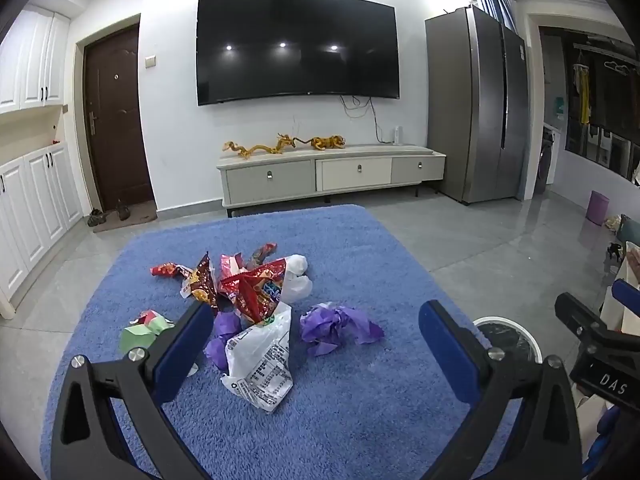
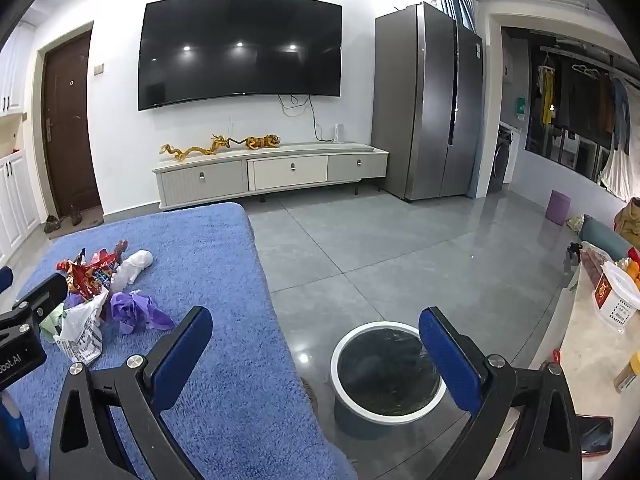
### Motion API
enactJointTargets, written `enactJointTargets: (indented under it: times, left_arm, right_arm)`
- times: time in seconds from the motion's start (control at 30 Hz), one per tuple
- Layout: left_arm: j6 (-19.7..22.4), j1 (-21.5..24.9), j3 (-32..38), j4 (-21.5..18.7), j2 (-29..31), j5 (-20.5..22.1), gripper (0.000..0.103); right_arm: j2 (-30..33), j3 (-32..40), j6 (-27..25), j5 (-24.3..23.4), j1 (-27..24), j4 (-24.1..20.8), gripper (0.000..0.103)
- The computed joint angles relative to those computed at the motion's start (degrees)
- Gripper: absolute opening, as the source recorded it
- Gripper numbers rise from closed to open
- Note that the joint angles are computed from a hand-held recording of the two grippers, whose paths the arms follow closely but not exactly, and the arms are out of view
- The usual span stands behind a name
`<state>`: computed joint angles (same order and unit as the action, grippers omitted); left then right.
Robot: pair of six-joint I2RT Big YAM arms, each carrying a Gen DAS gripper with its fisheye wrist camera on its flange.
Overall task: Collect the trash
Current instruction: 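Move both grippers toward the pile of wrappers on the blue rug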
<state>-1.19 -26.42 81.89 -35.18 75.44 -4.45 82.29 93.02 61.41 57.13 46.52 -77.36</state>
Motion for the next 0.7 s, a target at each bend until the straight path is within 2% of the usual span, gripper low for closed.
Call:
enactJointTargets:
  times: [0.13, 0.27, 0.3, 0.7]
  left_arm:
    - [0.04, 1.06, 0.52, -0.92, 0.95, 1.96, 0.103]
    - [-0.09, 2.06, 1.40, -1.91, 2.10, 3.98, 0.103]
    - [-0.15, 2.35, 1.77, -2.40, 2.50, 4.63, 0.103]
    - [-0.40, 4.75, 3.20, -3.10, 4.97, 8.66, 0.103]
  right_arm:
    - [-0.09, -0.34, -1.15, 0.08, -0.82, 1.90, 0.103]
    - [0.13, 0.64, -1.55, 0.06, -0.63, 1.43, 0.103]
    - [1.48, 1.29, -2.88, -0.33, -1.22, 2.97, 0.103]
    - [3.94, 2.94, -9.88, -6.17, -2.91, 9.09, 0.103]
